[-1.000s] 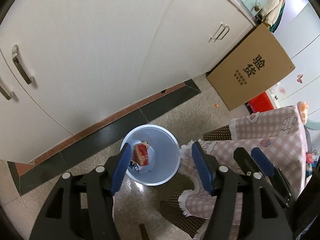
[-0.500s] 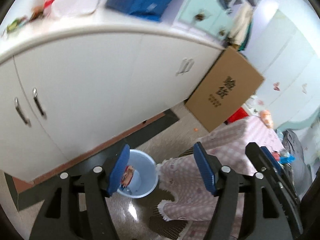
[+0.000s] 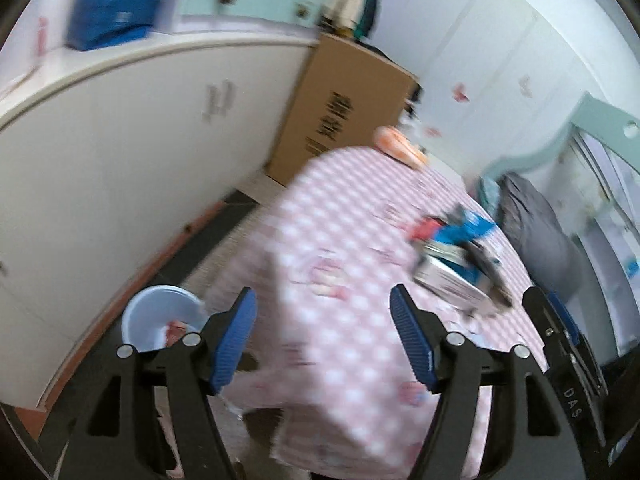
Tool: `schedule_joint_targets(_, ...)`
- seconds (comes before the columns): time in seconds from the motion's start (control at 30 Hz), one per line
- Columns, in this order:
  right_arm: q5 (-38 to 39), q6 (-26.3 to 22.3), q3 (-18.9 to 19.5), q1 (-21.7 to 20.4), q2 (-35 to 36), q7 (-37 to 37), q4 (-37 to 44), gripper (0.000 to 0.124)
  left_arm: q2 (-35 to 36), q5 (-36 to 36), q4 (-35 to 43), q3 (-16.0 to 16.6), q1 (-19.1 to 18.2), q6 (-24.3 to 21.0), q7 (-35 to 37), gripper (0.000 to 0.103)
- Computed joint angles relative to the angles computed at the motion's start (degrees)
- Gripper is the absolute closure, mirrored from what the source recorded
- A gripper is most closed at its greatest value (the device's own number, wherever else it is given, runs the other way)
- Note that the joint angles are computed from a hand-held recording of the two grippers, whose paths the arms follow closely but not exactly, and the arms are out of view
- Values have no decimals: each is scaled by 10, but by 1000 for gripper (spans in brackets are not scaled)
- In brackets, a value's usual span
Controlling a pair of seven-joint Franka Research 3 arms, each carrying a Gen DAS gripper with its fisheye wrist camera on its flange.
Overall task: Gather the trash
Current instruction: 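Grasp the white-blue box with the left gripper while the right grasps a rolled wrapper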
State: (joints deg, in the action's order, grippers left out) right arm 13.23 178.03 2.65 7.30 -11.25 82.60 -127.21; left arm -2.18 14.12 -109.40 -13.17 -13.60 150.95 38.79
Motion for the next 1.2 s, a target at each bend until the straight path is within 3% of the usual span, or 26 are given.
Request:
schedule_joint_targets(0.2,-26,-21,-20,-45,11,-8,-4,61,105,-34,126,-17,-33,-49,21,35)
schedule_joint_targets(0.3,10,-38,-53,-22,30,-70,12,61,153,-34,185,-19,-50,-66,11,35)
schedule_joint_targets(0.4,17,-41,-56,-23,52,-108,27,61,210,-33,256,-17,-67,-93,4,35)
schedule_joint_targets(0.63,-48,-57,-46,-41,106,-122,77,61,312,-56,389,-11,-92,-151,-11,35)
schedule_joint_targets(0.83,12,-86,-44,-39,135,-205,120,61,389,-65,502,-5,-111,-197,-13,35)
schedule_joint_targets(1.0,51,-120,-43,-41,146,-240,140,85,433,-60,579,11,-129,-243,-24,36)
schedule_joint_targets(1.13,67,-114,-42,-40,144,-255,138,95,443,-54,598,19,-134,-259,-26,61)
schedule_joint_targets(1.2,87,-107,-40,-40,139,-271,133,99,430,-68,572,9,-122,-245,-16,67)
